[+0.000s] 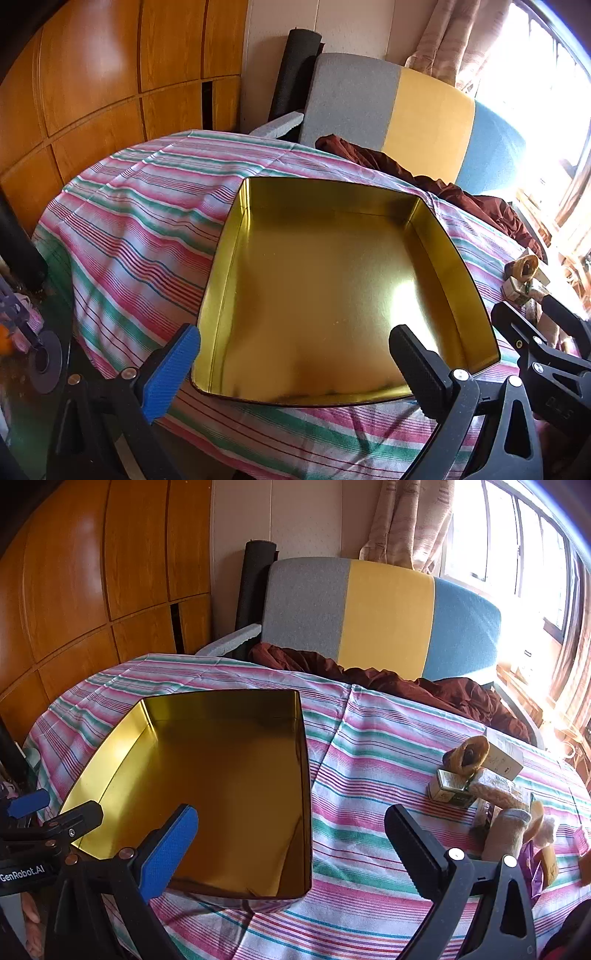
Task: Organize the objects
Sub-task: 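Move both tools from the gold tray toward the pile of items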
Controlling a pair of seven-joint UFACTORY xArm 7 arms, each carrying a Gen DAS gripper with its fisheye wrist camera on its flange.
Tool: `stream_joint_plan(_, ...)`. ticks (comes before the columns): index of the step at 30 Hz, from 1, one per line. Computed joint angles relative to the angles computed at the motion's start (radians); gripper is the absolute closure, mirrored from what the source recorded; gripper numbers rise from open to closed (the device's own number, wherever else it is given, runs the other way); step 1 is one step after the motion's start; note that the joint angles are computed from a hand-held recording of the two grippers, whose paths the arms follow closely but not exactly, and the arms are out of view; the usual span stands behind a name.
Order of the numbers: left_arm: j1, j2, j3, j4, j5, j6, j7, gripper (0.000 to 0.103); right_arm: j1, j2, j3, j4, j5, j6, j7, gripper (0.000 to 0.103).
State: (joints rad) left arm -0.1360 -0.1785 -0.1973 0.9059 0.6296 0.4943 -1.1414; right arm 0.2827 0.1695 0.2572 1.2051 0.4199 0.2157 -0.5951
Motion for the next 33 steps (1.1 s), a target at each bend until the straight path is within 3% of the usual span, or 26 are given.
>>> stream_joint_plan(5, -0.013, 0.023, 0.003, 0.012, -0.013, -0.017, 0.022, 0.000, -0.009, 0.005, -0.023, 0.003, -0.022, 0.020, 0.030, 0.000)
stream_joint_plan(11, -0.031, 0.038, 0.011, 0.018, -0.040, -0.020, 0.056, 0.000, -0.040, 0.005, -0.015, 0.003, 0.011, 0.041, -0.011, 0.000)
stream_joint_plan(19, -0.041, 0.045, 0.003, 0.035, -0.012, -0.041, 0.075, 0.000, -0.065, -0.011, -0.061, -0.008, -0.010, 0.083, -0.011, 0.000)
stream_joint_plan(25, -0.059, 0.070, 0.016, 0.055, -0.074, -0.071, 0.145, 0.000, -0.118, -0.004, -0.098, 0.039, 0.002, 0.220, -0.029, 0.000)
stream_joint_plan(33, -0.113, 0.137, 0.016, 0.134, -0.113, -0.105, 0.273, 0.000, -0.187, 0.041, -0.175, 0.160, -0.097, 0.285, 0.062, 0.000)
